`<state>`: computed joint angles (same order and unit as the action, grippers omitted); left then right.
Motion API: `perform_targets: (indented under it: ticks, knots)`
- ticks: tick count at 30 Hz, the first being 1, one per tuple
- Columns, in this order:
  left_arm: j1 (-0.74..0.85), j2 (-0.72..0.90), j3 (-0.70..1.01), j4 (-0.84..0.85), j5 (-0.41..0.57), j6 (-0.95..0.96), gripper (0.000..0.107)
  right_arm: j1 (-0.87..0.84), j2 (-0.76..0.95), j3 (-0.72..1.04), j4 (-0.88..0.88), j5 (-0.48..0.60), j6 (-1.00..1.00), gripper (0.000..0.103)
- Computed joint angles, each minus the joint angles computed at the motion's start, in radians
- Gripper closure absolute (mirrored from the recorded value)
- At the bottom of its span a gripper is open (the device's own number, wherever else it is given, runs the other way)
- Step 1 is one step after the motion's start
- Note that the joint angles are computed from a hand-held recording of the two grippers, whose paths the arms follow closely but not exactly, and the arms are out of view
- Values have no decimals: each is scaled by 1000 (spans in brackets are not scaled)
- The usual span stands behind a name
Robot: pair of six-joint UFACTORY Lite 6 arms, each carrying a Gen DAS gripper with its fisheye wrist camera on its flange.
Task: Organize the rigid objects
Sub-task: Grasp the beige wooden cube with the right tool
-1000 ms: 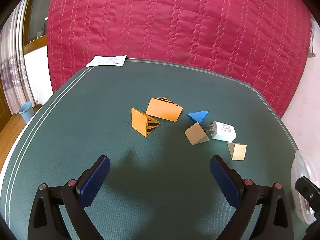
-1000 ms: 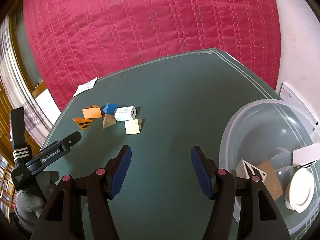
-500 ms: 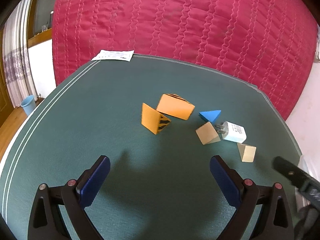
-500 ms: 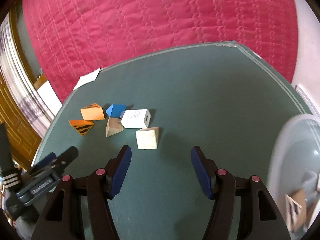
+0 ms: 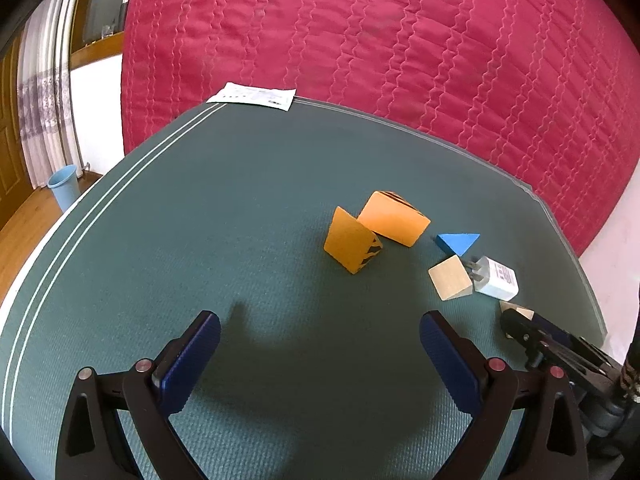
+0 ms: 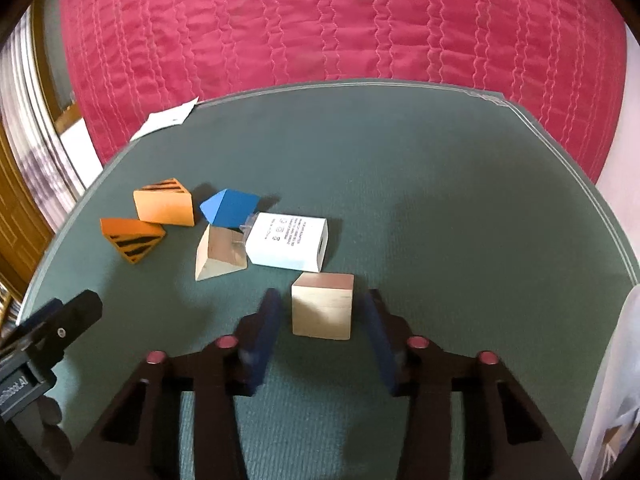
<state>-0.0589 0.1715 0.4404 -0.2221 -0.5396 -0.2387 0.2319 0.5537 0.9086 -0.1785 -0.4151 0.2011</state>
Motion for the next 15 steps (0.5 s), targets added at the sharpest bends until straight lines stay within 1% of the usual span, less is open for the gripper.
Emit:
perform_targets:
  ticks: [2, 4, 6, 8, 12, 15]
  knots:
    - [4, 3, 5, 9, 7, -3, 5, -3, -4, -4, 19, 2, -16, 69]
    - [12, 7, 11, 21, 15, -5, 5, -23, -10, -13, -34, -6, 28, 72]
    - [19, 7, 18, -1, 21, 31, 5, -40, -19, -30, -74, -18, 59, 72]
    - [24, 5, 24, -73, 14, 120, 5, -60, -30, -50, -112, -33, 87, 72]
    - [52, 38, 71, -157, 8, 253, 5, -102, -43, -79, -202, -62, 160, 72]
    - [65, 66, 117, -167, 22, 301, 5, -104, -41, -77, -211, -64, 169, 72]
